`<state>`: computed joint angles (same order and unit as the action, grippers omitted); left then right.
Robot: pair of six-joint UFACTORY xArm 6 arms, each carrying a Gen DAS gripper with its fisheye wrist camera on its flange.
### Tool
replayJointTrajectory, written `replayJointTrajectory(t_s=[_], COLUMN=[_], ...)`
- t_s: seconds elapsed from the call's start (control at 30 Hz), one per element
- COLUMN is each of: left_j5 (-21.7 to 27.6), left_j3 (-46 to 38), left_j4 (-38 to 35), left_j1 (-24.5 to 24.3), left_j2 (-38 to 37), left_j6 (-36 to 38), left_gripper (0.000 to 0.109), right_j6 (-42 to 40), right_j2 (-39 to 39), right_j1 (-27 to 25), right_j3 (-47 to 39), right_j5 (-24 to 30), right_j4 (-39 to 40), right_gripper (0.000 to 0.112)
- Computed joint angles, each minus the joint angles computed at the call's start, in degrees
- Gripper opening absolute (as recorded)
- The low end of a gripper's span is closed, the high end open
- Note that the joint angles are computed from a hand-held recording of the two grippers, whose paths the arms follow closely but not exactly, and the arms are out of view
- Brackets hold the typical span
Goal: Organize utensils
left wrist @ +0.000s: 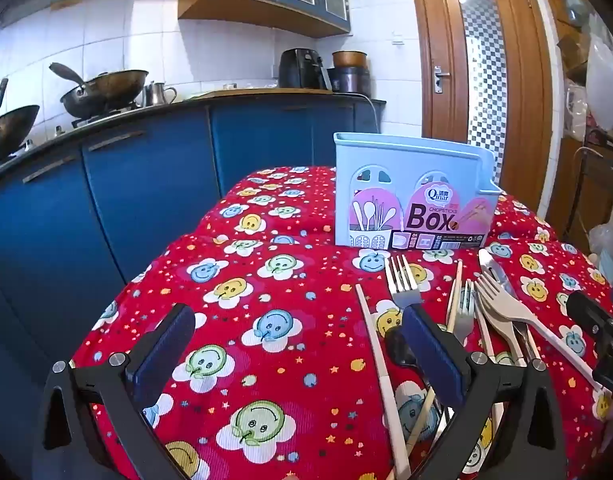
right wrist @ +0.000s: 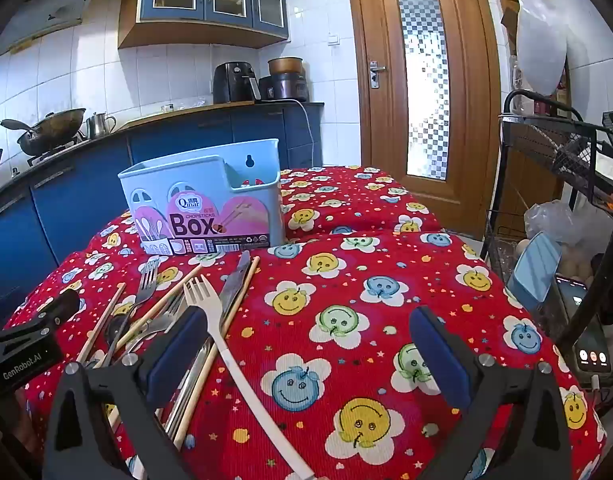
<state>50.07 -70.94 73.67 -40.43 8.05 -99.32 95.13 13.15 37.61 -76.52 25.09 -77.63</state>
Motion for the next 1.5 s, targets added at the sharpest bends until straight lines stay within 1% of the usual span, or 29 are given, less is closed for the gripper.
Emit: replayJointTrajectory(t_s=[1.5], left_j5=[0.17], left_j3=[0.15], left_j4=[0.97], left_j1=[-0.23], left_j2=[-0.09], left_j6=[-0.43], left_gripper=[0.103], right_j6=[0.72], right_j2=[-0.12], right_j1=[-0.02], right_j3=[0.12], right_j5=[-0.1], right_j4=[-0.63], right_gripper=[0.103])
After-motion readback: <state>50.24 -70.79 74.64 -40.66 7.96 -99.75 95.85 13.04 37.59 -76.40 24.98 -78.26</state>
